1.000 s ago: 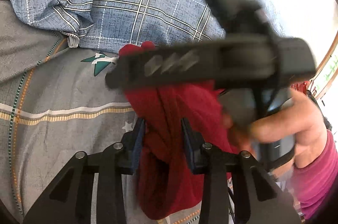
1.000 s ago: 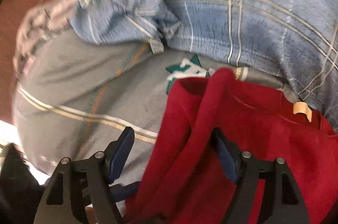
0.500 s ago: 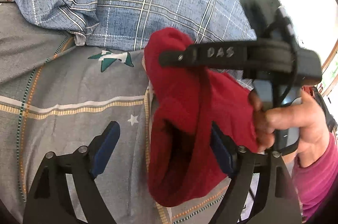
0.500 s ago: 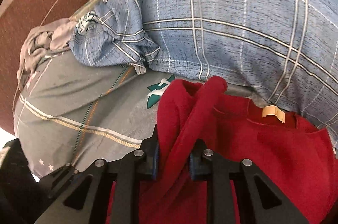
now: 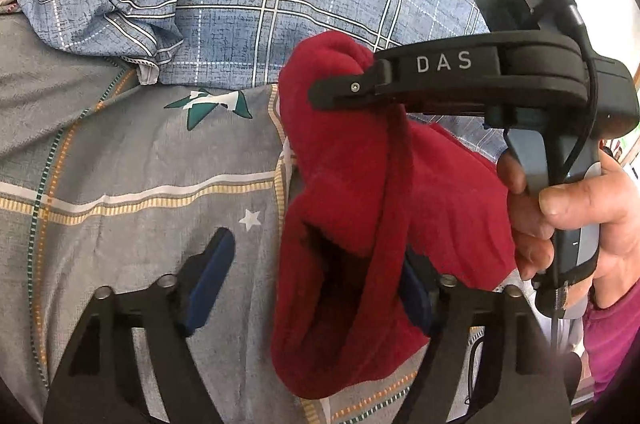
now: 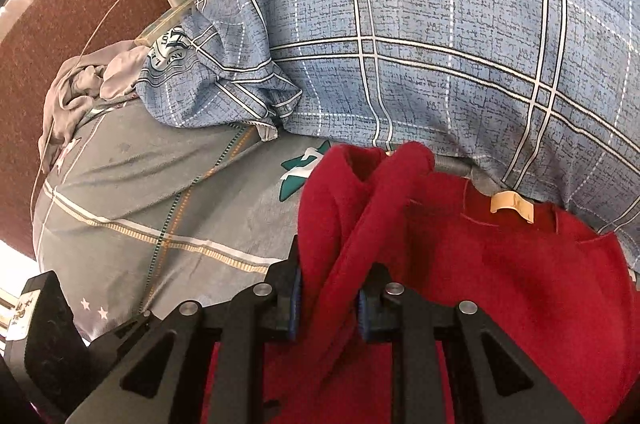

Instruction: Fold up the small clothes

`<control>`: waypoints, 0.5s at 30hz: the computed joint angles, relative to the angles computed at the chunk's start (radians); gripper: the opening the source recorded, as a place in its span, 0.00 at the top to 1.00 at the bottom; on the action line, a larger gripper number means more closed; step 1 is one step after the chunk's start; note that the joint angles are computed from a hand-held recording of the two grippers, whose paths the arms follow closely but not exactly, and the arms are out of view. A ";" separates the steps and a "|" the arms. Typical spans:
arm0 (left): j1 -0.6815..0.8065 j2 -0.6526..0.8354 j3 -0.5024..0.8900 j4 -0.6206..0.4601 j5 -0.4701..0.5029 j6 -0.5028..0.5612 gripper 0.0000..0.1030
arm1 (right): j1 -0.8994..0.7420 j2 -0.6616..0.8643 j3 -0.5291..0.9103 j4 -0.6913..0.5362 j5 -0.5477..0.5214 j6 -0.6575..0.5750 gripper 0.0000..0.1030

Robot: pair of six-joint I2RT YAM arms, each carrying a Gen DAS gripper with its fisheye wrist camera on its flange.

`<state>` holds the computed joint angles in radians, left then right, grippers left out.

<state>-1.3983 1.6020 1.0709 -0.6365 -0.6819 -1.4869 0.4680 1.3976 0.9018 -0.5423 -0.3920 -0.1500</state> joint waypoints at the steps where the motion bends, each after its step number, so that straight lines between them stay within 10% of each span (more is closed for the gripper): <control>1: -0.001 0.004 0.005 -0.002 0.002 0.004 0.35 | 0.000 -0.002 -0.002 0.000 0.001 -0.001 0.80; 7: -0.002 0.016 0.023 -0.002 0.015 0.026 0.63 | -0.002 -0.016 -0.017 0.007 0.001 0.007 0.80; 15: -0.004 0.050 0.068 -0.031 0.010 0.022 0.75 | -0.020 -0.045 -0.029 -0.002 -0.007 0.007 0.80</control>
<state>-1.4025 1.6520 1.1392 -0.6677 -0.6715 -1.4649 0.4480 1.3526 0.8730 -0.5440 -0.3992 -0.1433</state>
